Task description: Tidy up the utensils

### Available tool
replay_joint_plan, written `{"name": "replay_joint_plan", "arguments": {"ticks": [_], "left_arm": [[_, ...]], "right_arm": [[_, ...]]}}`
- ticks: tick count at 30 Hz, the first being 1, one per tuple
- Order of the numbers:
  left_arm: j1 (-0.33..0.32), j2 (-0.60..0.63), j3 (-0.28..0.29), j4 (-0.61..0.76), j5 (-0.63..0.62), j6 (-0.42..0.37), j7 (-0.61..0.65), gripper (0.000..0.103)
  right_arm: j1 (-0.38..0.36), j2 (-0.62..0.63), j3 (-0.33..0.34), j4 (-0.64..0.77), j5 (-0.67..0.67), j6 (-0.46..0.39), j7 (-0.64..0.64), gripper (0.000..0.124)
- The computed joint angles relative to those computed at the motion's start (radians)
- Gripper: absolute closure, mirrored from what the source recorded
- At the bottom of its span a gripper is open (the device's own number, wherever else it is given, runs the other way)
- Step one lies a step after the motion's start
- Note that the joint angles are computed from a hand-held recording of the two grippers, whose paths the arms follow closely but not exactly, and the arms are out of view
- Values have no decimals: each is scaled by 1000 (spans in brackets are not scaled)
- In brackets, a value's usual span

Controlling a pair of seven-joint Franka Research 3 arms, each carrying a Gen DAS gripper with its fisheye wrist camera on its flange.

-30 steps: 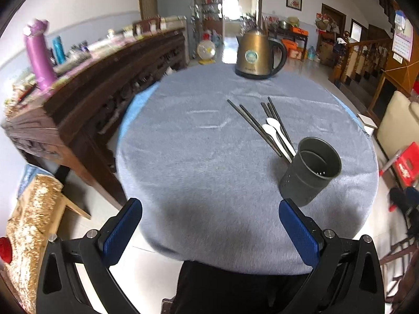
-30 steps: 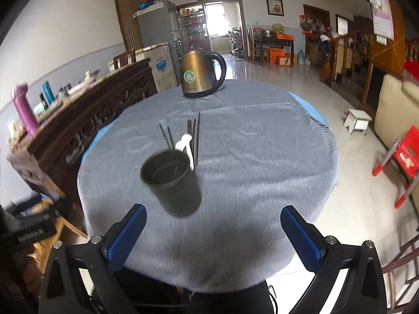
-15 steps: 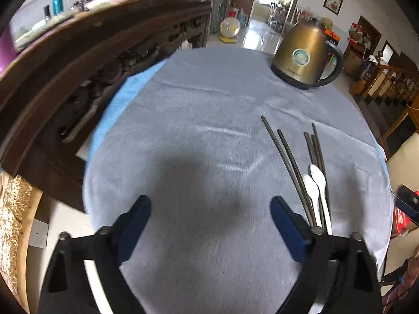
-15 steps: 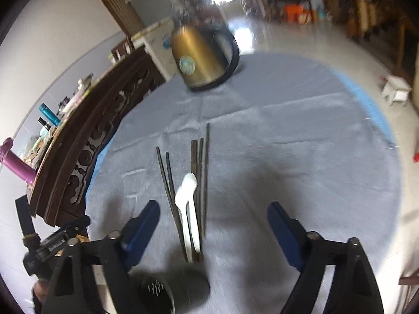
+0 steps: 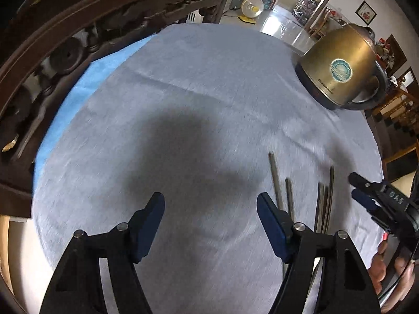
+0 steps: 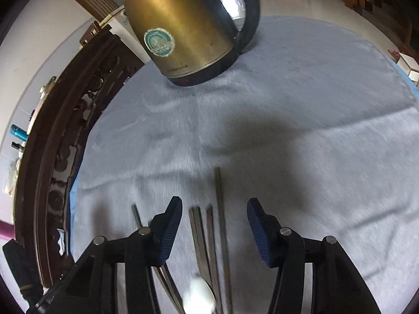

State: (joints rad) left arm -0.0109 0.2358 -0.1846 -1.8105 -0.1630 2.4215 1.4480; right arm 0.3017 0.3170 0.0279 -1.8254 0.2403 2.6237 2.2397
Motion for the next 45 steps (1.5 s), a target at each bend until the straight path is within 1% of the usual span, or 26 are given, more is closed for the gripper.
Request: {"name": "replay_joint_plan", "arguments": {"ticks": [2, 3, 6, 8, 9, 10, 11, 13, 15, 16, 17, 19, 20, 21, 22, 23, 24, 28, 30, 34, 37, 39, 41, 43, 45], "left_arm": [[-10, 44, 0, 57, 17, -35, -26, 29], [-11, 66, -3, 84, 14, -56, -32, 29], [-7, 139, -17, 179, -10, -119, -48, 29], [-10, 176, -24, 224, -15, -150, -65, 29], [-11, 190, -26, 241, -16, -159, -76, 29], [-14, 204, -28, 257, -16, -164, -87, 29], [-14, 217, -33, 273, -23, -168, -93, 29], [-14, 239, -44, 298, -34, -179, -93, 29], [-32, 253, -39, 318, -2, -174, -106, 31], [-28, 260, -49, 325, -13, -170, -94, 36], [-32, 267, -51, 333, -10, -167, -93, 39], [-43, 271, -49, 339, 8, -159, -101, 46], [-47, 273, -51, 340, 15, -153, -94, 58], [-53, 275, -52, 340, 29, -147, -82, 65], [-55, 281, -57, 346, 31, -146, -68, 87], [-47, 290, -69, 355, 17, -160, -45, 96], [-50, 280, -68, 335, 19, -135, -39, 96], [-39, 257, -76, 296, 4, -105, 10, 96], [-29, 237, -78, 270, -13, -96, 30, 97], [-12, 188, -74, 216, -37, -48, 61, 97], [3, 139, -77, 168, -69, -15, 104, 97], [8, 110, -78, 142, -89, 8, 137, 97], [25, 59, -81, 95, -130, 28, 190, 97], [26, -7, -84, 30, -176, 86, 240, 97], [24, -97, -82, -57, -239, 144, 307, 97]], "right_arm": [[24, 36, -26, 53, -64, -54, 52, 80], [26, 57, -28, 82, -76, -78, 60, 85], [30, 114, -29, 155, -97, -145, 72, 89], [50, 130, -46, 178, -141, -174, 105, 98], [70, 134, -65, 186, -186, -191, 135, 105], [70, 136, -64, 188, -195, -194, 142, 108], [65, 131, -61, 176, -195, -178, 143, 109], [53, 120, -52, 148, -187, -149, 132, 117], [38, 92, -41, 91, -165, -93, 111, 117], [32, 76, -37, 62, -153, -69, 104, 117], [26, 60, -35, 32, -141, -46, 97, 117], [15, 28, -32, -29, -120, 5, 85, 117], [7, 11, -28, -60, -106, 30, 73, 117], [1, -7, -27, -90, -95, 49, 66, 117], [-5, -20, -25, -109, -82, 61, 58, 117], [-15, -42, -17, -142, -58, 82, 40, 117], [-26, -63, -8, -174, -29, 109, 19, 117], [-46, -137, 8, -270, 45, 195, -42, 117], [-42, -184, 10, -316, 50, 224, -58, 117], [-35, -270, 15, -393, 48, 277, -50, 117], [-33, -328, 21, -438, -3, 327, -3, 117], [-38, -375, 34, -475, -25, 361, 27, 117], [-48, -416, 52, -503, -47, 380, 54, 117], [-83, -460, 92, -530, -120, 395, 120, 117], [-149, -517, 159, -556, -235, 398, 214, 117]]}}
